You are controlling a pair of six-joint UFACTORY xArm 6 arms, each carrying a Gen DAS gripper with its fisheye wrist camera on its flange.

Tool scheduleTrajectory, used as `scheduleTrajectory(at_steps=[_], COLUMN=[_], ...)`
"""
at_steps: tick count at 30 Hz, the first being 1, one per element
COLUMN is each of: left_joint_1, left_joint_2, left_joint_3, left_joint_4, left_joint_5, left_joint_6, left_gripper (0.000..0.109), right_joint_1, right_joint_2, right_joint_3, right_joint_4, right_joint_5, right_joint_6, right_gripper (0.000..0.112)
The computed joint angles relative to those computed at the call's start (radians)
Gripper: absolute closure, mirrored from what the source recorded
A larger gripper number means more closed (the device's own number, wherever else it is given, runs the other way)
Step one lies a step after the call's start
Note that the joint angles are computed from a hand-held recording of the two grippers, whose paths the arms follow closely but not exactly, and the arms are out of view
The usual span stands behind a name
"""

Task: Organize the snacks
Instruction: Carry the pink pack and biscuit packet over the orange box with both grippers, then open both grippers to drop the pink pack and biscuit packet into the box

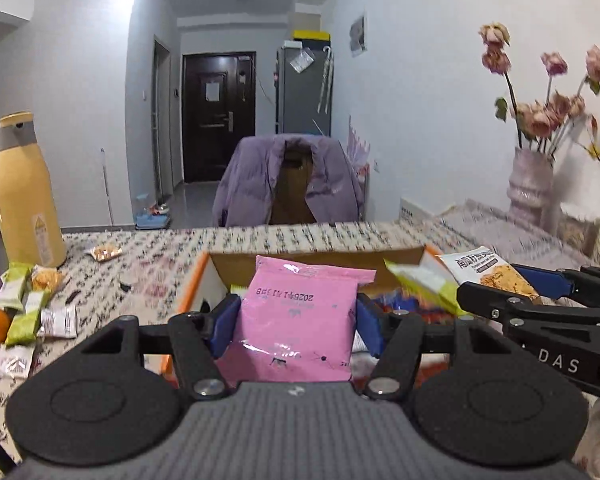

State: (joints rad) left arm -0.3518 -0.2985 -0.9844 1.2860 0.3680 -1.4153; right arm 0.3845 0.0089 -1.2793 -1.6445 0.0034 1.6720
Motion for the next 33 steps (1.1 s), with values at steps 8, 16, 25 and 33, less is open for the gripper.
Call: scheduleTrajectory(at_steps=[8,16,25,33], left_joint_1=[0.039,0.079,0.115,0.119], left_joint_2=[0.105,0.215,0.26,0.253], left_joint_3=[-0.12,-0.228,-0.21,-0.19], left_joint_4=[0.033,0.1,0.125,0.129], left_joint_5=[-0.014,0.004,-0.038,-0.032], left_joint_6=[-0.05,-0.186,-0.185,-0.215], left_gripper=[0.046,0.046,0.046,0.043], right_joint_1=[0.004,0.01,0.016,0.017], right_joint_2=[0.134,0.263,0.298,0.285], right_joint_3=[-0.14,-0.27,-0.223,-0.192], right_joint_4=[0.286,0.358,0.565,0.609], right_joint_5=[-0.001,0.023,0.026,0.029], right_joint_6=[-0.288,-0.308,-0.517,-0.549], right_gripper=[0.061,0.061,0.061,0.06])
